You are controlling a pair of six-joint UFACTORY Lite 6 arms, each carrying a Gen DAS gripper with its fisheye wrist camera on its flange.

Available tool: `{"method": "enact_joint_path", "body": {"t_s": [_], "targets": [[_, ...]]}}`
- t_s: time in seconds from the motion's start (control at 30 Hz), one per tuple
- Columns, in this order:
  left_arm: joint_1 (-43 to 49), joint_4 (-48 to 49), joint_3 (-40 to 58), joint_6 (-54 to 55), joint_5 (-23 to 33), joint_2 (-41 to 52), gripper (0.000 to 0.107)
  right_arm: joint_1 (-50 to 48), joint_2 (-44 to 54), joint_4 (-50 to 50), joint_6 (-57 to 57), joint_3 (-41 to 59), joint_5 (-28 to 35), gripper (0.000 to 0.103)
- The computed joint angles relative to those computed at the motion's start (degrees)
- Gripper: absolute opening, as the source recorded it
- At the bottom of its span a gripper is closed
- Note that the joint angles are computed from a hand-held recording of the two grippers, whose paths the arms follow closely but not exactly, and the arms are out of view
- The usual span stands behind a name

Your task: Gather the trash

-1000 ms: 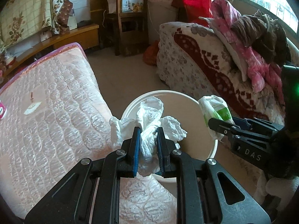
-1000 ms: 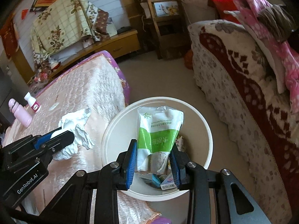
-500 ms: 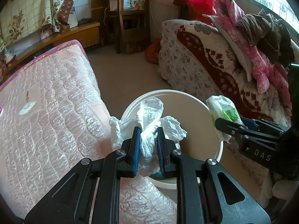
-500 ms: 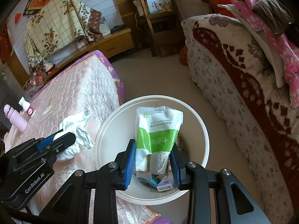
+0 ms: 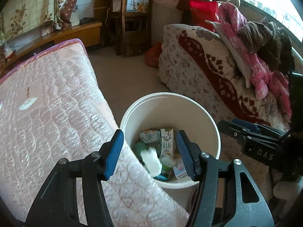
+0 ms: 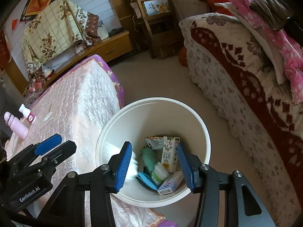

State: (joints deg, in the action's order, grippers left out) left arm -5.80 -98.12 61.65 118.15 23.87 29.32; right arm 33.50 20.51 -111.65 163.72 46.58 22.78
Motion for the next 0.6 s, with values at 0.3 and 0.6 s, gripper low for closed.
{"method": "enact_joint_path", "body": {"t_s": [0.3, 0.6], "targets": [[10.38, -0.52, -18.51, 6.50, 3.93, -21.52, 0.057, 17.78, -6.57, 28.45, -20.60, 1.67, 18.91, 0.048], [30.67, 11.85, -30.15, 4.81, 15.65, -41.14, 0.057, 35.77, -3.87, 42.34, -28.04, 14.05, 38.61, 0.057]]}}
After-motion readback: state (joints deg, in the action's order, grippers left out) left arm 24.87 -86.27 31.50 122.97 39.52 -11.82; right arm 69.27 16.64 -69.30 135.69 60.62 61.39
